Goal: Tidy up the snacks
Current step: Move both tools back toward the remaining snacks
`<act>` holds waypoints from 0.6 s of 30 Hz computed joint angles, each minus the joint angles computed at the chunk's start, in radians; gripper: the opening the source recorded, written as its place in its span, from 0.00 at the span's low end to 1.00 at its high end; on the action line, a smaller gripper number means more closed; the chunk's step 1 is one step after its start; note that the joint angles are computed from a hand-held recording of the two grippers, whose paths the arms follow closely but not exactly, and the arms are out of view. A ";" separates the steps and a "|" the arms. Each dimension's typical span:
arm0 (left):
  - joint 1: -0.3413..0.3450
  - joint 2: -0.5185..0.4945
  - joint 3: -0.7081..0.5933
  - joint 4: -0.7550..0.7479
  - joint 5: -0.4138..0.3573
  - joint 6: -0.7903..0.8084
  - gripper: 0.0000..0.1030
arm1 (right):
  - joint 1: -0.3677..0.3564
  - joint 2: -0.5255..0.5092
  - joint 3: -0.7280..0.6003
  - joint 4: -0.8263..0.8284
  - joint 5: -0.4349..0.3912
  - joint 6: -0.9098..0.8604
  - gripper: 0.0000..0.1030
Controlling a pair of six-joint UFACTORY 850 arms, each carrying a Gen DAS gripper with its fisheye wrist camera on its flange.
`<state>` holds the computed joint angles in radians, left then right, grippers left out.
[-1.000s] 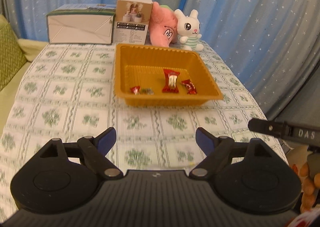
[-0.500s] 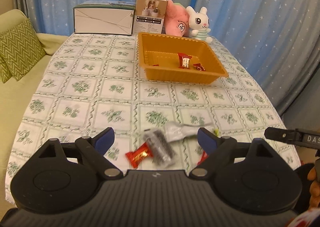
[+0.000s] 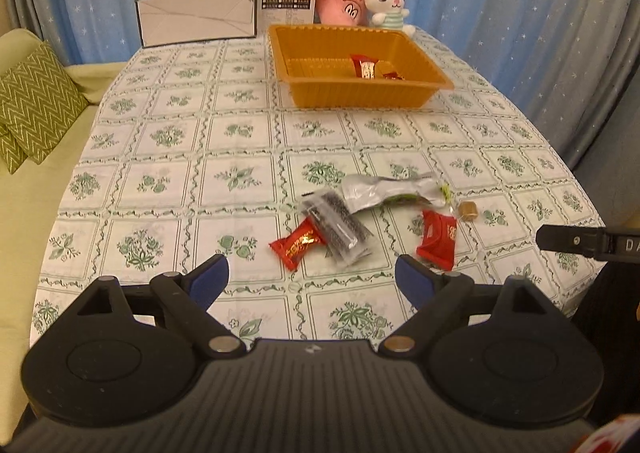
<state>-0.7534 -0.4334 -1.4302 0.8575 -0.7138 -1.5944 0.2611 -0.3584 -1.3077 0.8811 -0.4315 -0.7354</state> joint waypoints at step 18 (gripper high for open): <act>0.032 -0.004 0.019 -0.043 0.078 0.101 0.87 | 0.014 -0.031 -0.014 -0.070 0.002 0.069 0.82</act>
<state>-0.7212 -0.4373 -1.4116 0.8148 -0.6363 -1.4932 0.2752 -0.3894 -1.3217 0.8109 -0.4294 -0.6669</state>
